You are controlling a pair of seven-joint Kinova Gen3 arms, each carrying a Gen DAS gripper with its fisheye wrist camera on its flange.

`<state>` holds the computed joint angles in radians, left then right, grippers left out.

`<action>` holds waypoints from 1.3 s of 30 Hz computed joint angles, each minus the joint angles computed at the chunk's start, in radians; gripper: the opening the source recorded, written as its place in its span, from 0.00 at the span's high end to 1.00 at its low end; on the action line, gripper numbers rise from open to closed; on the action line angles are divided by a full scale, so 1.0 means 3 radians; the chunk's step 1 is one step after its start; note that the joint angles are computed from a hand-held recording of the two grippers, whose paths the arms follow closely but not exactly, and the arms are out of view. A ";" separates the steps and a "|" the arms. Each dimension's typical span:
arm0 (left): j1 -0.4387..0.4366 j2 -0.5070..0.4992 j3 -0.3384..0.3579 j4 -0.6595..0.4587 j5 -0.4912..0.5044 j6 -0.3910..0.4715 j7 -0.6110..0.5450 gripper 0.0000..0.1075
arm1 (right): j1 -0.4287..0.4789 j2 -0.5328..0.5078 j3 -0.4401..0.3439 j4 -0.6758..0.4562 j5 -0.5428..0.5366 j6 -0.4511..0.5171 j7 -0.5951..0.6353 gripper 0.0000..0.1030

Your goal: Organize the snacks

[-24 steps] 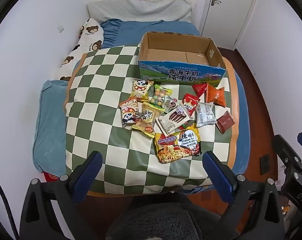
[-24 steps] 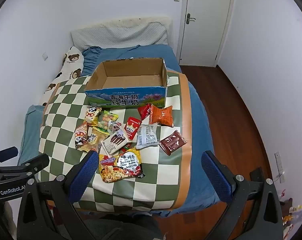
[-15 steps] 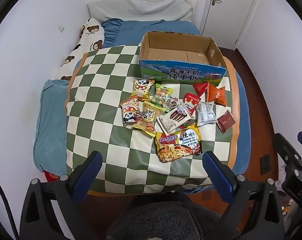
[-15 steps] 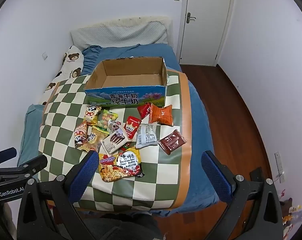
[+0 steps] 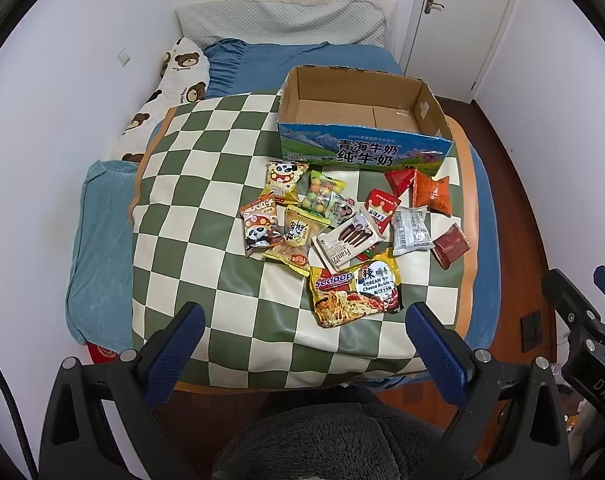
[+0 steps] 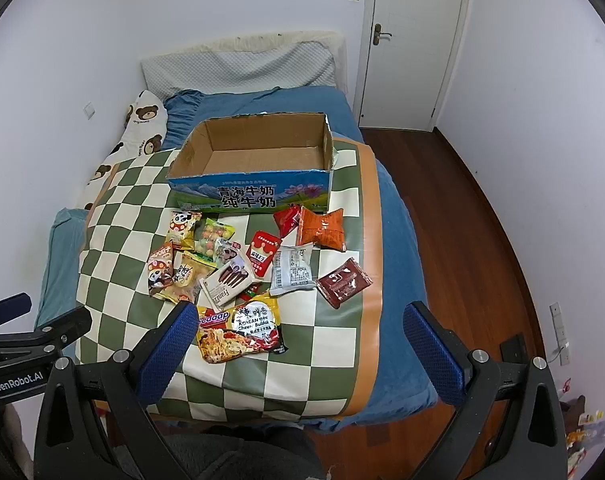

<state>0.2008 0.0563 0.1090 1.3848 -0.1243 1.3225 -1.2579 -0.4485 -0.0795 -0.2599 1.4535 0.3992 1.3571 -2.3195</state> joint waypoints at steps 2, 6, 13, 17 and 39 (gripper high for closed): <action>0.0009 0.0017 0.0008 -0.0055 -0.0018 0.0034 0.0021 0.04 | -0.0005 -0.0016 -0.0013 0.0043 0.0009 -0.0023 -0.0029 0.00; 0.0029 0.0037 0.0011 -0.0096 -0.0030 0.0040 0.0059 0.04 | 0.0001 -0.0016 -0.0013 0.0045 0.0001 -0.0031 -0.0023 0.00; 0.0032 0.0039 0.0004 -0.0101 -0.0028 0.0041 0.0058 0.04 | 0.0020 -0.0022 -0.0011 0.0049 -0.0015 -0.0042 0.0007 0.00; 0.0031 0.0030 0.0001 -0.0089 -0.0025 0.0033 0.0045 0.04 | -0.0008 0.0014 -0.0002 -0.0063 -0.0018 0.0025 0.0038 0.00; 0.0050 0.0064 0.0008 -0.0205 -0.0077 0.0063 0.0039 0.04 | 0.0020 -0.0016 0.0006 -0.0066 -0.0064 -0.0037 0.0026 0.00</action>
